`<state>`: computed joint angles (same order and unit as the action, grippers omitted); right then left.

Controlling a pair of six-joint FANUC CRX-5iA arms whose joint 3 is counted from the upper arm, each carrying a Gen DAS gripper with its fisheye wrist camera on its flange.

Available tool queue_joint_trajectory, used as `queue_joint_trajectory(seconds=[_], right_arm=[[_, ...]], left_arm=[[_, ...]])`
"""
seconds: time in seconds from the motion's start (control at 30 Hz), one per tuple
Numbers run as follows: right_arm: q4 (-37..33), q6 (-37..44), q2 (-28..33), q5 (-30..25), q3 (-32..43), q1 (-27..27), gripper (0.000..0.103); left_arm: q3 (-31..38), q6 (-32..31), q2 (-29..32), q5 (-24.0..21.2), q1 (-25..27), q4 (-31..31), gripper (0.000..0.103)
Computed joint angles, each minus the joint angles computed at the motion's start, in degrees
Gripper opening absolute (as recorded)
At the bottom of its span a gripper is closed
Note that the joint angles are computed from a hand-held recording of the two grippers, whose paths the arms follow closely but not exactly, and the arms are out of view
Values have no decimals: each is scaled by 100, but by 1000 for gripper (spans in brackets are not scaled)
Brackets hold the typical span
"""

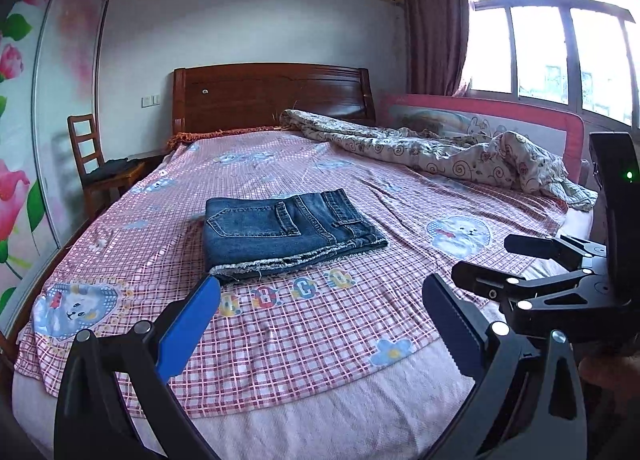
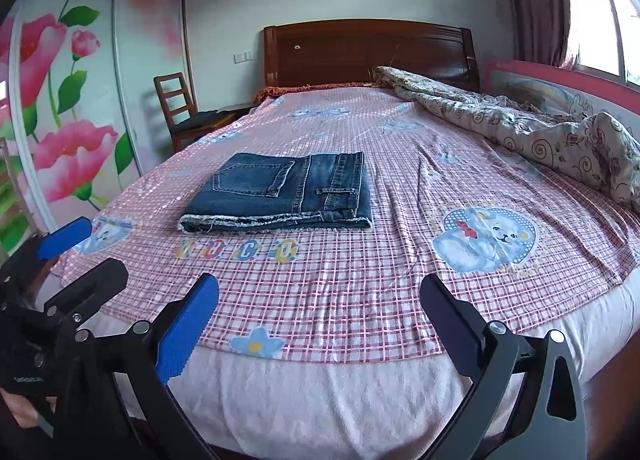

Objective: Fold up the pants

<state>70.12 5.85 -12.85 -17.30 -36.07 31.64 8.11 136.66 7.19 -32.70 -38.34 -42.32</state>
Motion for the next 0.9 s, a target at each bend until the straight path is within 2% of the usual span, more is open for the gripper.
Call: queue_joint_trajectory(seconds=[0.13, 0.2, 0.3, 0.43, 0.63, 0.73, 0.8, 0.9], right_arm=[[-111, 83, -3, -49, 13, 57, 100], [-94, 69, -8, -76, 6, 73, 100], [-119, 106, 1, -115, 23, 98, 100], [-269, 273, 26, -164, 63, 157, 100], [-387, 345, 36, -187, 74, 202, 100], [-271, 214, 18, -164, 44, 161, 100], [-278, 151, 10, -141, 38, 137, 100], [-69, -54, -18, -107, -10, 79, 100]], left_arm=[[-18, -226, 16, 1, 102, 325, 101], [-35, 37, -7, 10, 47, 97, 101], [-202, -179, -68, 359, 192, 419, 101], [-329, 71, -136, 566, 209, 359, 101], [-212, 305, -65, 327, 147, 176, 101], [-136, -77, 22, 145, 274, 588, 101], [-81, 72, 70, -39, 335, 669, 101], [16, 497, 107, -352, 299, 447, 101]])
